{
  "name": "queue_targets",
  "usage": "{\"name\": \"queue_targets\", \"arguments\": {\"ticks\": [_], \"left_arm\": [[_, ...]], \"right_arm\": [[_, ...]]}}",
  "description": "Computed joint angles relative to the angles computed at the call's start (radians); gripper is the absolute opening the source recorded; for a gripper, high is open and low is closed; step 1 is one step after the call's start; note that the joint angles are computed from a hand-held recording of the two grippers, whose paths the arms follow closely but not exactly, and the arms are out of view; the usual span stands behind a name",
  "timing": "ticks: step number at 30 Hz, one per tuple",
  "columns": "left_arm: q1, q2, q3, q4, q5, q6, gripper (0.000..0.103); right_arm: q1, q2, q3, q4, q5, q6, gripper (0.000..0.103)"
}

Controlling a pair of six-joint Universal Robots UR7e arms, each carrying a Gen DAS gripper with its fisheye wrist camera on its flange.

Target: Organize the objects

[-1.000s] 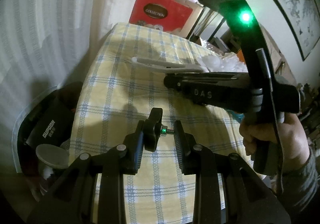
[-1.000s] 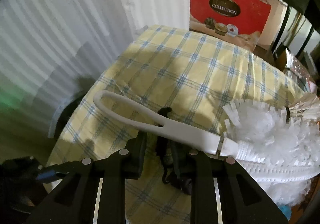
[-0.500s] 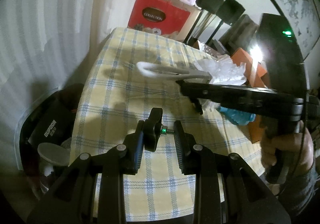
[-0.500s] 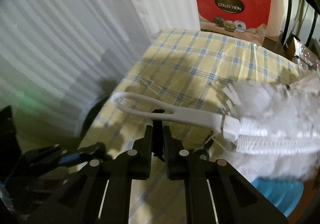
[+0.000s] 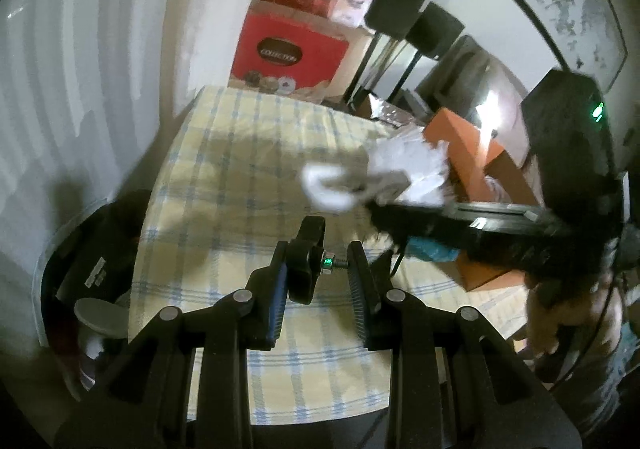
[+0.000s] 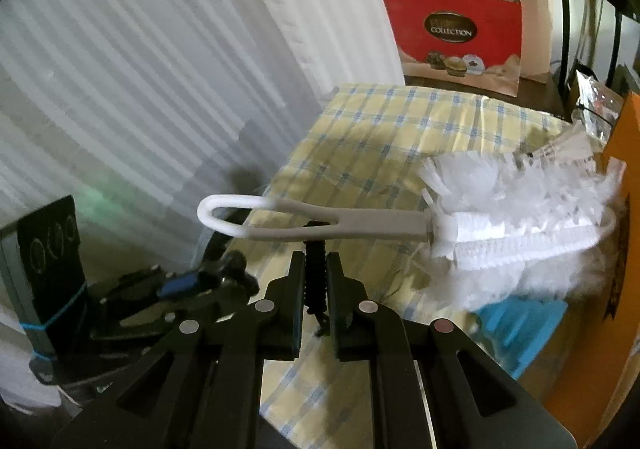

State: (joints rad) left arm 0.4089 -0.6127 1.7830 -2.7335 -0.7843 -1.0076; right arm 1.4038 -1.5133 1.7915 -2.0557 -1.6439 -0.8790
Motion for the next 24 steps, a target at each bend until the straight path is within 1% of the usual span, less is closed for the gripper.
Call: {"name": "queue_targets", "arguments": {"ticks": [2, 4, 7, 13, 16, 24], "left_arm": [[-0.005, 0.001, -0.004, -0.006, -0.005, 0.001, 0.025], [-0.006, 0.001, -0.007, -0.009, -0.008, 0.004, 0.025], [-0.011, 0.003, -0.017, 0.024, -0.007, -0.008, 0.025], [-0.024, 0.013, -0.036, 0.034, -0.01, 0.002, 0.024], [-0.03, 0.019, -0.053, 0.034, -0.009, 0.02, 0.024], [-0.037, 0.065, -0.151, 0.034, -0.024, 0.101, 0.024]], "right_arm": [[0.003, -0.007, 0.006, -0.002, -0.024, -0.01, 0.009], [0.008, -0.007, 0.023, -0.02, -0.081, -0.023, 0.009], [-0.011, -0.011, 0.035, -0.017, -0.097, -0.025, 0.009], [-0.044, -0.061, 0.048, -0.009, -0.055, -0.046, 0.009], [-0.055, -0.093, 0.038, 0.006, -0.018, -0.054, 0.009], [-0.075, -0.144, -0.04, 0.048, 0.084, -0.044, 0.009]]}}
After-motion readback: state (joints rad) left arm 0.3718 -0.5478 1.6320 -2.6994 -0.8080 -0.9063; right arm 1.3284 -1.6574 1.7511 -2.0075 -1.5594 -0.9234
